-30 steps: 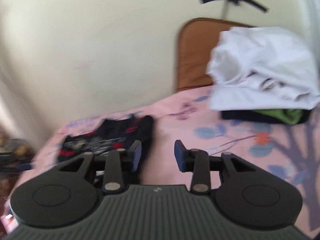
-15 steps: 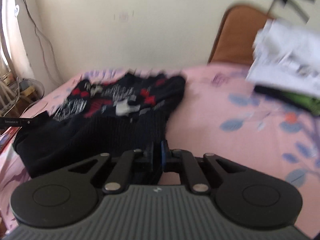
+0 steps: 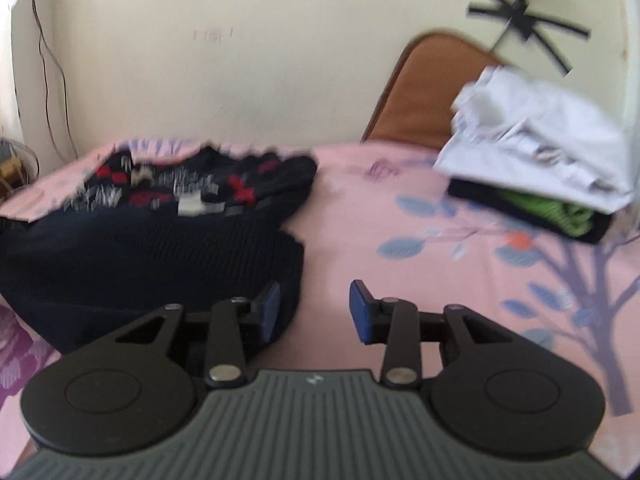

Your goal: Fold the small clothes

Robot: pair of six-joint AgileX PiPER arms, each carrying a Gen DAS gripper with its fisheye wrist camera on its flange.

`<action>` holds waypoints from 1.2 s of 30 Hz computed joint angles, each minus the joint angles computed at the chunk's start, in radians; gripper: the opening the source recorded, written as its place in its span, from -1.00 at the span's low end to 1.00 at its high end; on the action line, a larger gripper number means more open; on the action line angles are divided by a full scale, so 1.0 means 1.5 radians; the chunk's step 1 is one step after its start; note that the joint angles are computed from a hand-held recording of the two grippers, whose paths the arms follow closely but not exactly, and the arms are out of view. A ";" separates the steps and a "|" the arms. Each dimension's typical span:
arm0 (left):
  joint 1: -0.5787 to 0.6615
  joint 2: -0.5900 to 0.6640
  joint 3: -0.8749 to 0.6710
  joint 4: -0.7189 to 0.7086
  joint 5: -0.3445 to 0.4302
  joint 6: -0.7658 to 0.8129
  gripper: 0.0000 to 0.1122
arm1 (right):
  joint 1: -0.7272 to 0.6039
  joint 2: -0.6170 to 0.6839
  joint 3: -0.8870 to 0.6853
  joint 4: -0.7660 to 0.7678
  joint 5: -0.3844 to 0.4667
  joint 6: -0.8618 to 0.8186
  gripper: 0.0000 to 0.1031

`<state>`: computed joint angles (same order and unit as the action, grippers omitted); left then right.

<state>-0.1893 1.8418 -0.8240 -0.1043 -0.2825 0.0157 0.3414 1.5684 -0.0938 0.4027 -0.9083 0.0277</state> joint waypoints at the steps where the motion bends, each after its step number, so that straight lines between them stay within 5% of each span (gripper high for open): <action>1: 0.010 -0.018 0.013 0.055 -0.003 -0.066 -0.31 | 0.005 -0.022 0.018 0.005 -0.016 0.004 -0.20; 5: 0.025 -0.081 0.073 0.285 -0.062 -0.300 -0.30 | -0.082 -0.162 0.053 -0.193 0.049 0.099 -0.20; 8: 0.016 -0.099 0.093 0.383 -0.073 -0.370 -0.22 | -0.101 -0.195 0.035 -0.333 0.094 0.170 -0.20; 12: 0.093 -0.128 0.118 0.565 -0.073 -0.557 -0.06 | -0.028 -0.145 0.022 -0.303 0.080 0.146 -0.21; 18: 0.305 -0.098 0.126 0.936 -0.198 -0.903 -0.10 | -0.040 -0.011 0.021 -0.317 0.017 0.183 -0.23; 20: 0.327 -0.089 0.132 0.966 -0.233 -0.921 -0.10 | -0.008 0.009 0.043 -0.275 -0.043 0.171 -0.22; 27: 0.293 -0.060 0.116 0.988 -0.309 -0.928 0.00 | 0.005 0.011 0.048 -0.260 -0.056 0.183 -0.23; 30: 0.252 -0.038 0.088 1.004 -0.265 -0.955 -0.69 | -0.014 0.021 0.052 -0.283 -0.073 0.197 -0.23; 34: 0.288 -0.046 0.059 1.080 -0.271 -1.006 -0.72 | 0.010 0.017 0.051 -0.253 -0.067 0.188 -0.23; 36: 0.295 -0.074 0.062 1.081 -0.232 -0.998 -0.94 | 0.012 0.014 0.049 -0.250 -0.060 0.185 -0.23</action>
